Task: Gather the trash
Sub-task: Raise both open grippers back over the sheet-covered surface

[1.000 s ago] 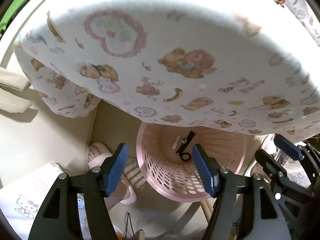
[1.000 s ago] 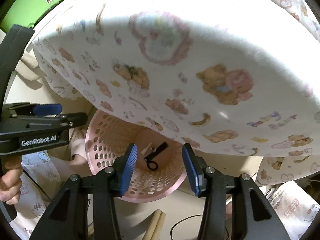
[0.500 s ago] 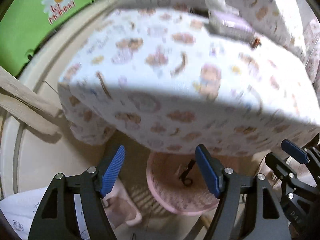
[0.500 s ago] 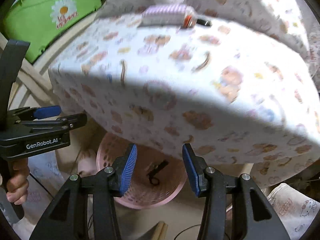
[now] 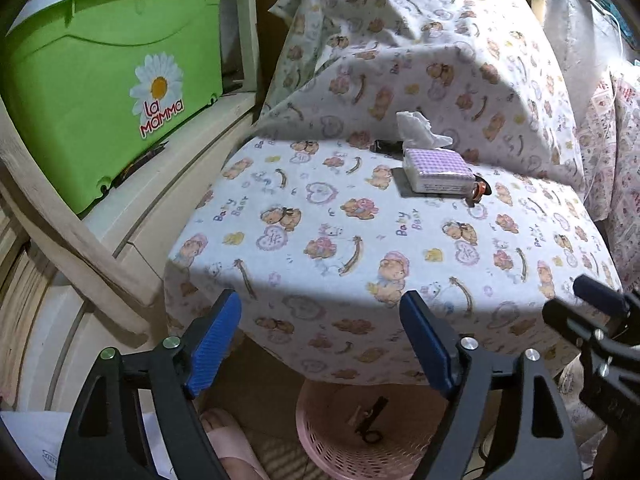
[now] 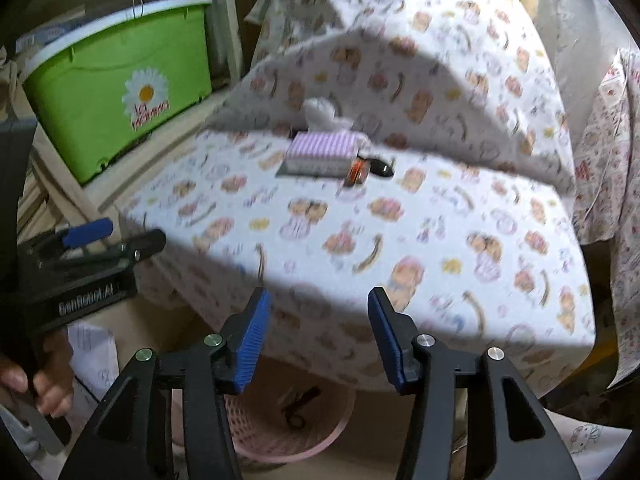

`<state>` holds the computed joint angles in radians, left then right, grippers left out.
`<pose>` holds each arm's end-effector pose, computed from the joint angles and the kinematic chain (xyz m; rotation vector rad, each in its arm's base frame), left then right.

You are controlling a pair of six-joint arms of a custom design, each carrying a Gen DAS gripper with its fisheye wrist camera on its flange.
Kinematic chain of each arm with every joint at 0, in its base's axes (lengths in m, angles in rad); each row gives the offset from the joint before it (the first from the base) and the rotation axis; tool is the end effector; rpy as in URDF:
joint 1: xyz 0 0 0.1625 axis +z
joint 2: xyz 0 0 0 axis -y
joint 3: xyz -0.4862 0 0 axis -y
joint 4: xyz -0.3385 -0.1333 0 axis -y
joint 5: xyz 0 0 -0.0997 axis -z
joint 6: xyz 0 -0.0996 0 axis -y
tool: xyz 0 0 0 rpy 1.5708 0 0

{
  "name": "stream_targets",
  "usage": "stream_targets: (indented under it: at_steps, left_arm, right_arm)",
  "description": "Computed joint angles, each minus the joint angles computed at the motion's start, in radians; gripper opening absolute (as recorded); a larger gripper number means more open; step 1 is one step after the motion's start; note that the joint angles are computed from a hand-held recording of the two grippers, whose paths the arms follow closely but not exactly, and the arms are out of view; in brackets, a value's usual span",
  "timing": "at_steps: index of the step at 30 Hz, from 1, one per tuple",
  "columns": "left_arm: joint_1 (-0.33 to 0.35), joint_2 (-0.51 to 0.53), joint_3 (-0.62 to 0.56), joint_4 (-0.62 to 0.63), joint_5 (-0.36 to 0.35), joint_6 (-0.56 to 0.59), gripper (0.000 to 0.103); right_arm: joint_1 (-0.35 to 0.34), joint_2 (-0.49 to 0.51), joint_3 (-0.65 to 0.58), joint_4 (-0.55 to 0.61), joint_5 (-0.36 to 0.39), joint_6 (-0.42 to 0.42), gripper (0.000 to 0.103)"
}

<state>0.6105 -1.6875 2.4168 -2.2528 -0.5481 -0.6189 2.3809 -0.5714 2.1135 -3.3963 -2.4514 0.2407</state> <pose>-0.1149 -0.3468 0.3633 0.4114 2.2107 -0.8584 0.4244 -0.3259 0.0541 0.5141 -2.3253 0.8548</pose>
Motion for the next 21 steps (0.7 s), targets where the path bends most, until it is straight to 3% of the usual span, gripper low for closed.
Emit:
stream_targets:
  at_steps: [4,9,21]
  left_arm:
    - [-0.017,0.003,0.009,0.021,0.029,-0.011,0.081]
    - [-0.019,-0.001,0.011,0.025,0.04,-0.023,0.083]
    - [-0.018,0.029,0.029,0.002,0.059,0.006,0.085]
  right_arm:
    - [0.002,0.001,-0.012,0.008,0.004,0.008,0.054]
    - [0.011,0.022,-0.032,-0.026,-0.02,-0.06,0.054]
    - [-0.011,-0.042,-0.045,-0.047,-0.015,-0.054,0.058]
